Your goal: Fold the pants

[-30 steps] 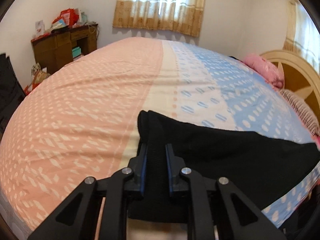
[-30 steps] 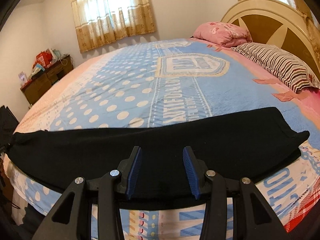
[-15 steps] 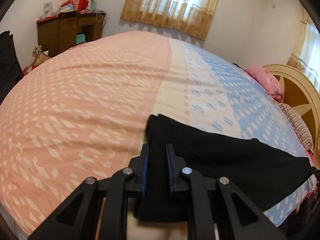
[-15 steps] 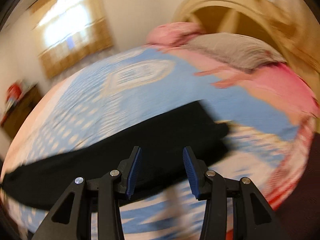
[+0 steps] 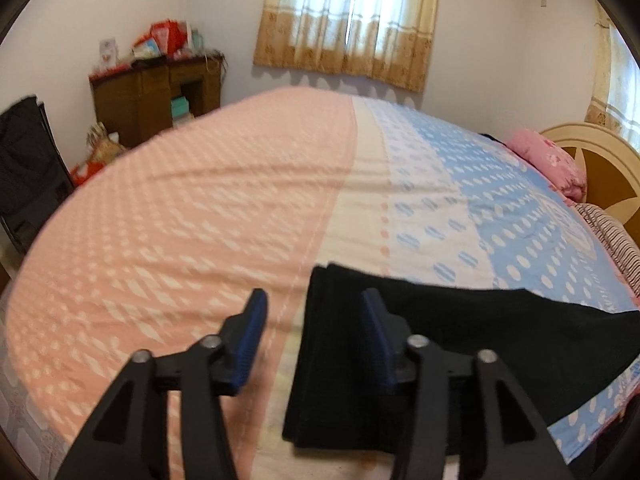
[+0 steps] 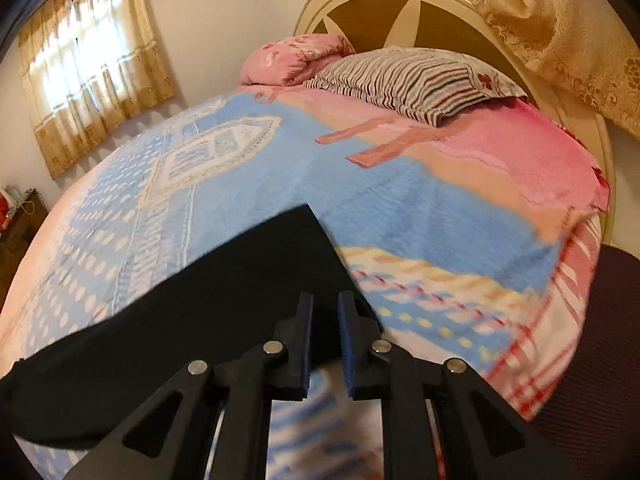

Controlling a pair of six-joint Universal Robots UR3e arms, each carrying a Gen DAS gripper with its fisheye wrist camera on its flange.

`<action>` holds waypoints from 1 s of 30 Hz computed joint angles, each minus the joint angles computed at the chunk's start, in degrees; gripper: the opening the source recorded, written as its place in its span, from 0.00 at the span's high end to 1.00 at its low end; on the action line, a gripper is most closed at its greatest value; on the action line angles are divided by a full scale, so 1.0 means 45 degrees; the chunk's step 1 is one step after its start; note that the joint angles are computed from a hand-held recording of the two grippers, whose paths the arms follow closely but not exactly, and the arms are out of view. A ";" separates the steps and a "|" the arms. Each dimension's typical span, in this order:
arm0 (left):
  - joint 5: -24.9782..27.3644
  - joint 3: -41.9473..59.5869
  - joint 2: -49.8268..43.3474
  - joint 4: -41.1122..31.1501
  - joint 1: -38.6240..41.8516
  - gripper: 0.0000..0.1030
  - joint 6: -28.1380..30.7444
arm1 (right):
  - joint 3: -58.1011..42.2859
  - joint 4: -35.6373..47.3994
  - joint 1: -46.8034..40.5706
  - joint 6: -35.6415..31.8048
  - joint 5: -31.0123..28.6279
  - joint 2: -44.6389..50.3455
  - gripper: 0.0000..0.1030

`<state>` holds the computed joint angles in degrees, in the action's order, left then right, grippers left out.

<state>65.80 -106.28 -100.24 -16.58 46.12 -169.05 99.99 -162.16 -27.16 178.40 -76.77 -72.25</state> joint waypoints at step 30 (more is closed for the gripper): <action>-0.1213 -0.0324 -0.0391 -0.1625 -0.3990 0.27 0.1115 | -0.0939 0.1930 0.5898 -0.3462 -0.1128 0.0472 0.60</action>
<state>60.34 -107.74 -102.00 -23.89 28.17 -164.03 95.76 -153.47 -0.62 162.82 -81.84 -70.12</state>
